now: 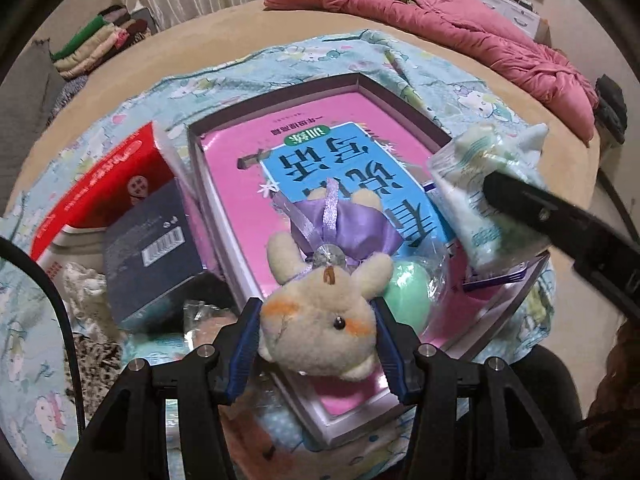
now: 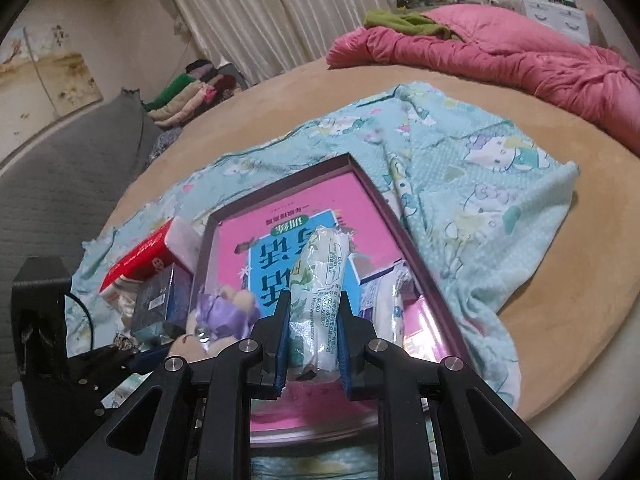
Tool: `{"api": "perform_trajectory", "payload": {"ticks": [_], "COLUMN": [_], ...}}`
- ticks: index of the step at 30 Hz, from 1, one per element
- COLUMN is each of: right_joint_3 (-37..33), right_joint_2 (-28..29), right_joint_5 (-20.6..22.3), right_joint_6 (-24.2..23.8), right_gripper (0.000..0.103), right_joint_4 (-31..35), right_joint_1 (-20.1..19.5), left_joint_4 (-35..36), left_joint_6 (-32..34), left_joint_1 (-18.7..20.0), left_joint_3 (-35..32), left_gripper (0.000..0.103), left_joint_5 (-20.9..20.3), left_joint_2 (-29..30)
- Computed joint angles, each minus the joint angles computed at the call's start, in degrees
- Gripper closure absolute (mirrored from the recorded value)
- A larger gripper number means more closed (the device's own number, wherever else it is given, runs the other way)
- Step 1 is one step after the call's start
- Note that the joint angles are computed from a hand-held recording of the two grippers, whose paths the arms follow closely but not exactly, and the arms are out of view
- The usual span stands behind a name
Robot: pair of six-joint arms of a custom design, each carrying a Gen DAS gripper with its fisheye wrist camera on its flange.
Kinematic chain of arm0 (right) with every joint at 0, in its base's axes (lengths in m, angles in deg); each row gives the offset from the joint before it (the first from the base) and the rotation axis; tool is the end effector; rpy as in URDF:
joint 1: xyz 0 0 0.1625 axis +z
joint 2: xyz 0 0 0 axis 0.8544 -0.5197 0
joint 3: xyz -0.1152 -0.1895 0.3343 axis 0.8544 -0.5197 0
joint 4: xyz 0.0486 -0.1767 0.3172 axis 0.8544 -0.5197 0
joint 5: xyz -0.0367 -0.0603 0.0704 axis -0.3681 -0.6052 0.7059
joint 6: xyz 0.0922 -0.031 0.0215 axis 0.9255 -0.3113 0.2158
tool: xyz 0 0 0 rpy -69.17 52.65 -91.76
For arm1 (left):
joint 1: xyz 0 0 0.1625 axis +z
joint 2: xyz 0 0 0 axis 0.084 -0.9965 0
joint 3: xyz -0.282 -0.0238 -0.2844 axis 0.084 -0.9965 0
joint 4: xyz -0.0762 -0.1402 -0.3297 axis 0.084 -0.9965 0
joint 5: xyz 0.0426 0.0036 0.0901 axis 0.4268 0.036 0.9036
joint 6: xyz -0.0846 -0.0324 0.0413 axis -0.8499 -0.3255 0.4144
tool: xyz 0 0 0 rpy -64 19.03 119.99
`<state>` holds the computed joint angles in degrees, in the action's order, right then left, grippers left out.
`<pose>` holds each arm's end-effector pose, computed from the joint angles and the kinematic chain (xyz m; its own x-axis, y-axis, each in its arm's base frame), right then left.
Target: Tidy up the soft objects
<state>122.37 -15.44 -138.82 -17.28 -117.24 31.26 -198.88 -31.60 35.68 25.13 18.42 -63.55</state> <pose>0.0815 -0.5186 0.3644 -0.8506 0.3576 0.3855 -0.0962 0.6149 -0.7827 -0.4428 -0.6249 -0.0101 -0.5397 0.6387 -0.5484 0.7203 0.6876 0.0918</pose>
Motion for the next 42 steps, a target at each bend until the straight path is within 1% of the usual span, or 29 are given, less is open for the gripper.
{"api": "perform_trajectory", "payload": {"ticks": [1, 4, 6, 8, 11, 14, 20, 24, 29, 36, 42], "right_joint_3": [-0.1, -0.2, -0.4, -0.6, -0.8, -1.0, -1.0, -0.7, -0.6, -0.7, -0.4], "right_joint_2": [0.2, 0.3, 0.4, 0.8, 1.0, 1.4, 1.5, 1.1, 0.9, 1.4, 1.1], "right_joint_5": [-0.5, -0.3, -0.3, -1.2, -1.1, -2.1, -1.9, -0.9, -0.3, -1.9, -2.3], "right_joint_6": [-0.4, -0.1, -0.1, -0.6, -0.1, -0.6, -0.2, 0.2, 0.6, -0.4, 0.1], "right_gripper": [0.083, 0.083, 0.083, 0.083, 0.083, 0.082, 0.080, 0.078, 0.069, 0.068, 0.068], "right_joint_4": [0.1, 1.0, 1.7, 2.2, 3.2, 3.4, 3.5, 3.2, 2.6, 0.7, -0.7], "right_joint_1": [0.1, -0.1, -0.2, -0.2, -0.3, -0.1, -0.3, -0.6, -0.6, 0.1, 0.0], "left_joint_4": [0.0, 0.4, 1.0, 0.4, 0.0, -0.4, -0.7, -0.6, -0.1, 0.3, 0.5], "left_joint_6": [-0.1, -0.4, -0.8, -0.2, 0.2, 0.4, 0.5, 0.4, 0.7, 0.7, 0.1], "left_joint_1": [0.0, 0.0, 0.3, 0.2, 0.2, 0.2, 0.3, 0.3, 0.4, 0.4, 0.5], "left_joint_3": [0.0, -0.1, -0.5, -0.1, 0.4, 0.7, 0.9, 0.7, 0.1, -0.1, -0.4], "left_gripper": [0.049, 0.049, 0.049, 0.049, 0.049, 0.049, 0.049, 0.049, 0.049, 0.048, 0.048], "left_joint_5": [-0.1, 0.5, 0.1, 0.2, 0.3, 0.3, 0.0, -0.4, -0.9, -1.0, -1.9], "left_joint_2": [0.0, 0.4, 0.6, 0.5, 0.3, 0.2, 0.1, 0.1, 0.4, 0.6, 0.6]}}
